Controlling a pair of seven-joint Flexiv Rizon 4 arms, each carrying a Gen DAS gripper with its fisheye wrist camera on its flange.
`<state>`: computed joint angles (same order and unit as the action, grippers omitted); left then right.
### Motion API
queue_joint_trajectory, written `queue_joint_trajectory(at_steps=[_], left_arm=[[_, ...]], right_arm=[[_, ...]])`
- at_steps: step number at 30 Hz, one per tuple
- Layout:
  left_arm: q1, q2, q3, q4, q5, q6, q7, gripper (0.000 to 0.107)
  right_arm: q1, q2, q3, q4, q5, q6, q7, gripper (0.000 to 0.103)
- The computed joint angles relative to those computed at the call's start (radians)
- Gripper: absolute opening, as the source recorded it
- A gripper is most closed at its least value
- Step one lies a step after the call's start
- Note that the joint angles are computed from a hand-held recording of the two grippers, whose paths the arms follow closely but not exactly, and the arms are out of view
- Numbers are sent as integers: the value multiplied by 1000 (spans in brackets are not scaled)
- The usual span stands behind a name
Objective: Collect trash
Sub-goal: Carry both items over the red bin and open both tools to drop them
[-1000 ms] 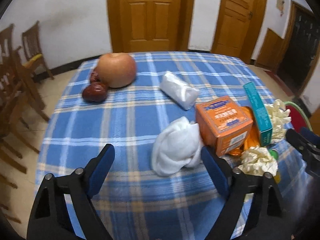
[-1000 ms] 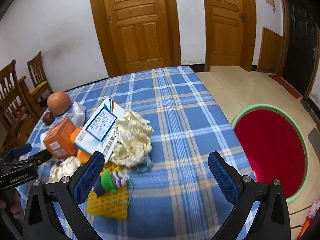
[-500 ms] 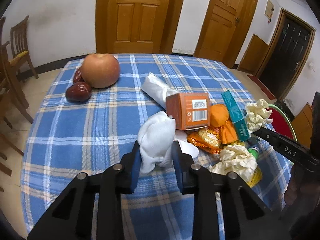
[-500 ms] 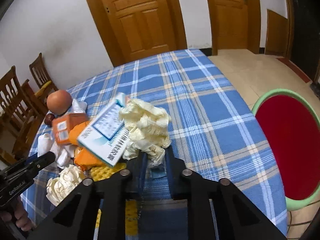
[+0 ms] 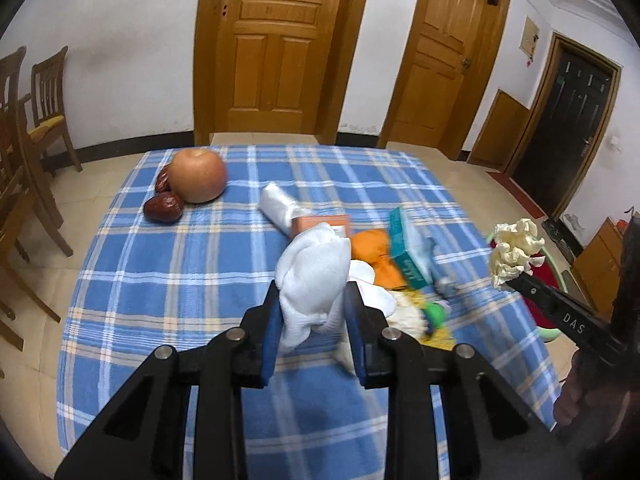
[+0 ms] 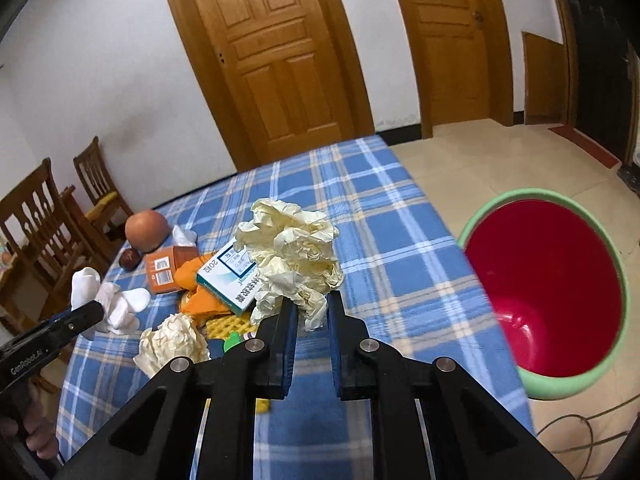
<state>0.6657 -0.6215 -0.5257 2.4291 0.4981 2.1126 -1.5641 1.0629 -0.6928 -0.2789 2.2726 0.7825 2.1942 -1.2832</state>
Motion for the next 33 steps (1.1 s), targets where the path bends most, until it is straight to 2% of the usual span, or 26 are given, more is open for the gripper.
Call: queue_joint_trajectory(at_steps=[4,9,16,21,25,33], left_arm=[[-35,10,-5,5,-7,8,-14,29],[-107,18,-2,-4,-25,3,-29,29],[-230,10,10,-47,-67,-29,-31,29],[-326,-4,22,-84,-107,-59,-9,29],[-404,-16,25,-122,-147,-100,19,29],[-549,-48,45,-204,-232,-157,93,29]], right_arm=[[10,15,4,29,42,41,-10,14],[-22,40,45,65,96,91,-44,14],[-133,50,126,99,149,152,-74,14],[-236,35,192,130,142,202,-49,14],[-304,11,225,155,128,231,-12,15],[-441,-48,273,210,21,290,117,17]])
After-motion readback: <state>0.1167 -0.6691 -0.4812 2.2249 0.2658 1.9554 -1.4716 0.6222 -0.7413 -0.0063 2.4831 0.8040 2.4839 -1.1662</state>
